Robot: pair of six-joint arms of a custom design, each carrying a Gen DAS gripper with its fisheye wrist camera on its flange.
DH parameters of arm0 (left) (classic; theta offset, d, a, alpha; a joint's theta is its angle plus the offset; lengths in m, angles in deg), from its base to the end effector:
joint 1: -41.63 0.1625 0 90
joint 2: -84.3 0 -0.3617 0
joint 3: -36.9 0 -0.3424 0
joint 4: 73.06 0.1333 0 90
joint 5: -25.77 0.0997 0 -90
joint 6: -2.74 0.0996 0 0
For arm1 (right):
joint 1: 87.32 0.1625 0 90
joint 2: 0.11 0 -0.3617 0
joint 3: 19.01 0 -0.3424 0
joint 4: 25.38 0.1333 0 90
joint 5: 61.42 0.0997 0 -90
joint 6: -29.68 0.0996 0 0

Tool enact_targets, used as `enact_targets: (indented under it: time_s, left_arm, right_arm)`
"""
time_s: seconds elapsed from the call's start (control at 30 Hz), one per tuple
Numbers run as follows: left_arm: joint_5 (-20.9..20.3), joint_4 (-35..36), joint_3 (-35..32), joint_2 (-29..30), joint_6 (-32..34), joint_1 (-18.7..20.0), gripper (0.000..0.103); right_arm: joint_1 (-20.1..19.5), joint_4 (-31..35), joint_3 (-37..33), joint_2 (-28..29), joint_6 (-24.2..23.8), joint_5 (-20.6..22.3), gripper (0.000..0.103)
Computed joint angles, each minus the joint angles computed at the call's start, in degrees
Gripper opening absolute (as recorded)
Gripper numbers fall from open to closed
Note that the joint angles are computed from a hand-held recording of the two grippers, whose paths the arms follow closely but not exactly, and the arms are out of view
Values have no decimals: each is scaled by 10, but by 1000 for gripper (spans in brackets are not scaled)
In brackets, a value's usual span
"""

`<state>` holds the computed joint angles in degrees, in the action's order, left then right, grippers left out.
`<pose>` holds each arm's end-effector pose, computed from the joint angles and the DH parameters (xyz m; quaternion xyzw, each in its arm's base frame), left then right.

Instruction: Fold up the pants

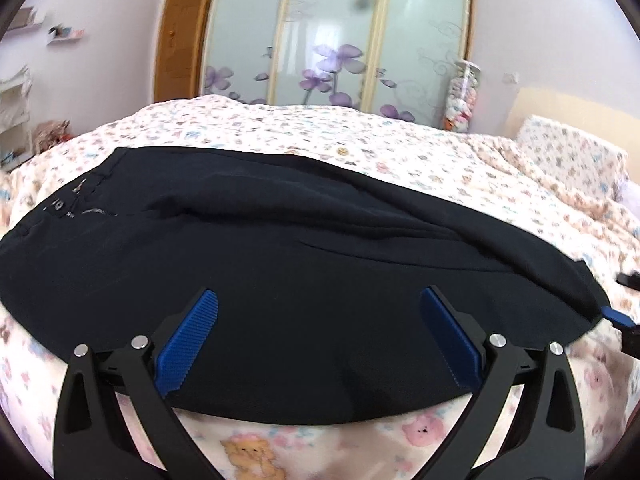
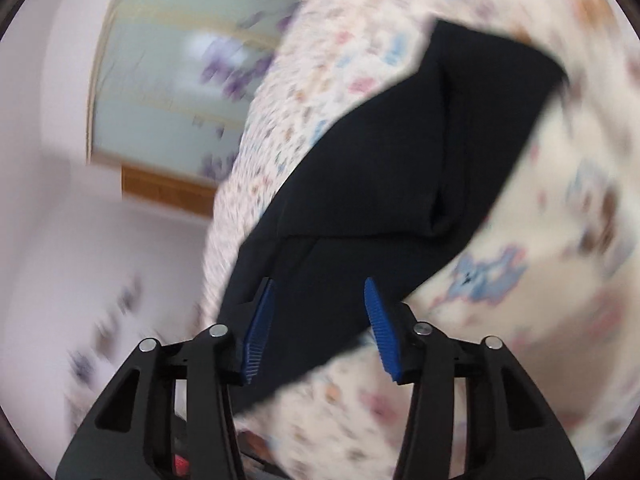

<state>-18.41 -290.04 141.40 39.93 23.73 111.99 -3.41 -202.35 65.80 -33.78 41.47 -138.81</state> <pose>0.0140 -0.5700 0.1829 0.0658 0.7954 -0.5035 0.3309 0.0848 -0.6663 0.0760 0.1136 0.9395 -0.3002 0.1196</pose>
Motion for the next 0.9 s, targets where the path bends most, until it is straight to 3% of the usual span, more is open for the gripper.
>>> enact_targets:
  time_s: [0.13,0.33,0.37,0.4,0.43,0.5,0.6,0.7,0.8,0.9]
  left_arm:
    - [-18,31,7,-13,-21,5,101]
    - [-43,64,15,-31,-68,16,101]
    - [-39,72,13,-32,-82,18,101]
    - [-40,78,14,-35,-98,20,100]
    - [-47,82,15,-40,-113,24,100]
    - [-57,62,22,-45,-153,30,100]
    - [-43,78,20,-52,-163,32,101]
    - [-1,97,14,-60,-124,23,101]
    - [10,75,-2,-75,-67,21,101]
    - [21,134,-75,-82,-40,36,101]
  right_arm:
    - [-3,-68,-32,52,121,-38,48]
    - [1,-145,-68,98,177,-75,47]
    - [3,-148,-78,106,178,-87,42]
    - [6,-150,-86,111,175,-102,23]
    - [8,-165,-89,117,170,-119,14]
    - [11,-224,-88,129,160,-125,8]
    - [20,-333,-88,153,128,-147,6]
    - [14,-344,-117,175,137,-144,6]
    - [1,-363,-119,180,142,-126,6]
    - [-2,-368,-126,184,139,-122,6]
